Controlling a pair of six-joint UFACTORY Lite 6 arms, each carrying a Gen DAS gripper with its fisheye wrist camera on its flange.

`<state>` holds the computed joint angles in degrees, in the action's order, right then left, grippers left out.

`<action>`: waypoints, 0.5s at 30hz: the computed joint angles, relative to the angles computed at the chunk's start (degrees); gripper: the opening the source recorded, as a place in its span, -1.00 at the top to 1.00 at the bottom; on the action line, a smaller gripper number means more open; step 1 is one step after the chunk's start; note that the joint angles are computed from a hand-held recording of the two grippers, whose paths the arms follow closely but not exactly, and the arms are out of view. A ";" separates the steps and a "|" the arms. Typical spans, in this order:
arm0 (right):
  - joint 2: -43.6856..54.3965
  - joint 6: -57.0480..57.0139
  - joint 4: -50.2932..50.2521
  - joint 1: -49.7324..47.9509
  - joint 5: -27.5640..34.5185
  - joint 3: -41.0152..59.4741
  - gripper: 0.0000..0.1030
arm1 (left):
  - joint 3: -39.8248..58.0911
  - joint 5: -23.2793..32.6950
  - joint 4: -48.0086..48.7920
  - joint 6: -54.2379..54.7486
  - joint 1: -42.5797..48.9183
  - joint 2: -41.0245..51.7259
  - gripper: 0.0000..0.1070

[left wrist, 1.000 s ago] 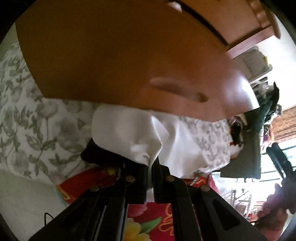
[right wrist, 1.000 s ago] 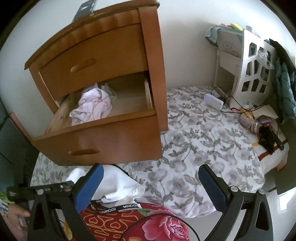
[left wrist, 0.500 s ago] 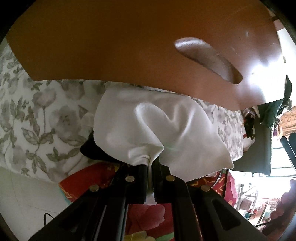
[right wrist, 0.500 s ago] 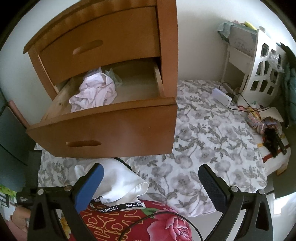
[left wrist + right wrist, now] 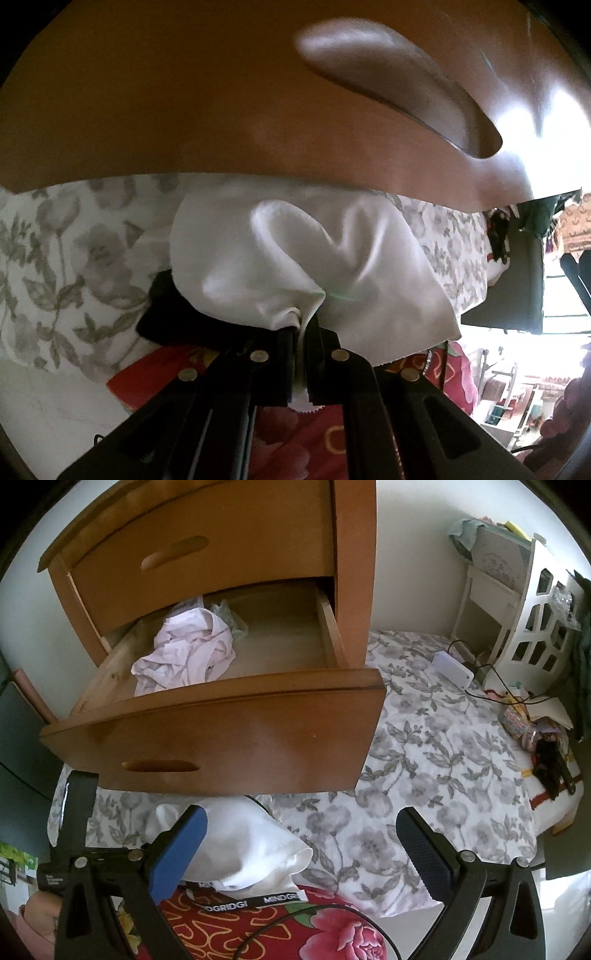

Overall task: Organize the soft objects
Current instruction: 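Lower the white cloth onto the red cushion with the left gripper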

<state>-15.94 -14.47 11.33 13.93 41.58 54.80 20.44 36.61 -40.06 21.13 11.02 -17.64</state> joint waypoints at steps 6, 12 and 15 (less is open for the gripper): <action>1.84 0.59 -0.72 0.23 -0.58 0.54 -1.00 | 1.88 -2.49 -3.64 2.46 -3.69 5.23 0.91; 2.76 1.45 -1.55 0.61 -0.93 0.76 -1.00 | 0.40 -0.44 -4.95 5.40 0.07 3.50 0.91; 2.66 1.34 -1.52 0.74 -0.96 0.55 -1.00 | -0.23 0.55 -3.26 4.32 1.22 1.28 0.91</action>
